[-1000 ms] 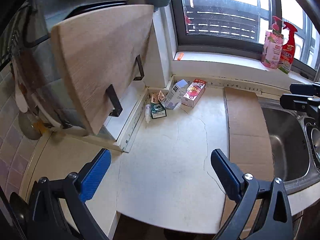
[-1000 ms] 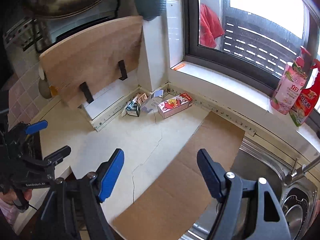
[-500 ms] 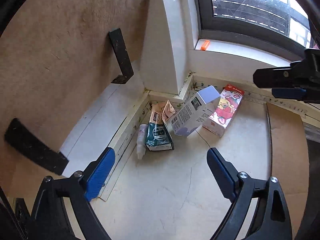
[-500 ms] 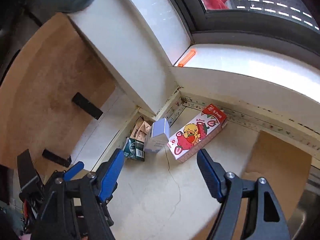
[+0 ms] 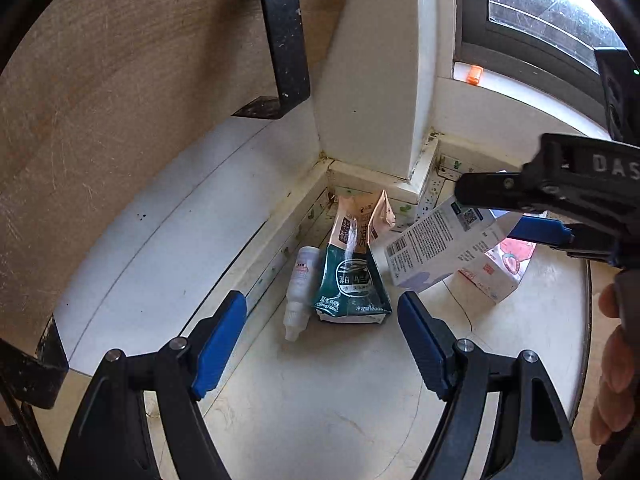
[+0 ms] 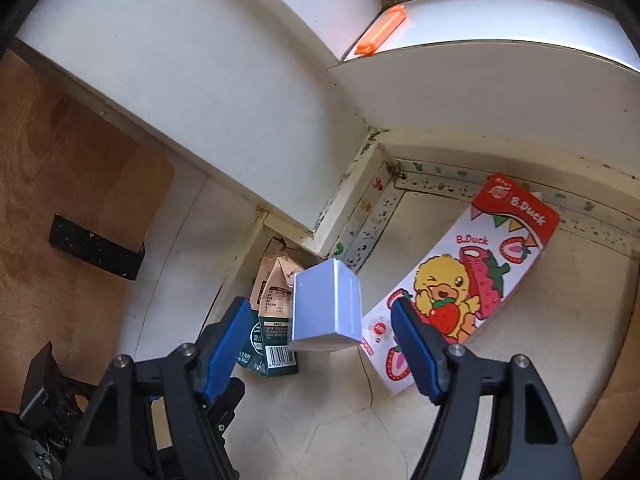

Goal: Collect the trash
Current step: 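Grasp the green milk carton with left tool while right tool grasps the pale blue box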

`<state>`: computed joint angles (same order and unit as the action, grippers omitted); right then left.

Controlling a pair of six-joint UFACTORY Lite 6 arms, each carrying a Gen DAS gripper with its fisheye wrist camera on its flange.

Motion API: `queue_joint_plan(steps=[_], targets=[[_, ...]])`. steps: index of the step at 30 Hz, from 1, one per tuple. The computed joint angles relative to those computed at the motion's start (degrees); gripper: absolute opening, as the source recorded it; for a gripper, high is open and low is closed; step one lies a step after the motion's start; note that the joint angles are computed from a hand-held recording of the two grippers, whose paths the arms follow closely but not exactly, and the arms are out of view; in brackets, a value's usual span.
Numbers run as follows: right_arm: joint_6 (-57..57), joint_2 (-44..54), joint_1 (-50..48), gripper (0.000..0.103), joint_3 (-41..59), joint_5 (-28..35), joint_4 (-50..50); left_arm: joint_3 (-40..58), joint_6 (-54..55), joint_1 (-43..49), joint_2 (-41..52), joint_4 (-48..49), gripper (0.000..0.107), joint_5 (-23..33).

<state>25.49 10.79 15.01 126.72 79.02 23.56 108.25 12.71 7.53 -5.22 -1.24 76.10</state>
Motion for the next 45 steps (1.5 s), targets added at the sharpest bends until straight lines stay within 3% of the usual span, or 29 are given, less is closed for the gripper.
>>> queue_joint_plan(steps=[1, 3, 6, 13, 24, 29, 36, 40, 45], targets=[[0.1, 0.1, 0.9, 0.061, -0.6, -0.7, -0.2, -0.3, 0.0, -0.1, -0.1, 0.0, 0.077, -0.2], [-0.1, 0.8, 2.2, 0.035, -1.7, -1.1, 0.1, -0.1, 0.4, 0.6, -0.2, -0.4, 0.077, 0.1], [-0.2, -0.5, 3.1, 0.035, -3.8, -2.5, 0.0, -0.5, 0.8, 1.4, 0.2, -1.5, 0.077, -0.1], [0.7, -4.4, 2.6, 0.035, -3.7, 3.3, -2.8, -1.5, 1.1, 1.9, 2.7, -3.6, 0.077, -1.1], [-4.5, -21.5, -10.2, 0.035, -18.4, 6.8, 7.3, 6.6, -2.4, -7.8, 13.5, 6.0, 0.077, -4.0], [-7.2, -24.7, -14.0, 0.035, -21.7, 8.0, 9.0, -0.6, -5.0, -9.4, 10.3, 10.0, 0.077, -12.1], [-7.4, -24.8, -15.1, 0.035, -21.3, 8.8, 9.9, -6.4, -2.9, -9.7, 9.6, 9.8, 0.076, -11.6], [-7.2, -25.5, -14.7, 0.035, -22.7, 8.0, 9.9, -9.0, -2.5, -11.2, 7.7, 8.4, 0.056, -11.6], [-6.6, -26.9, -14.1, 0.035, -24.1, 7.3, 9.8, -13.7, -2.0, -14.5, 2.8, 8.2, 0.048, -12.4]])
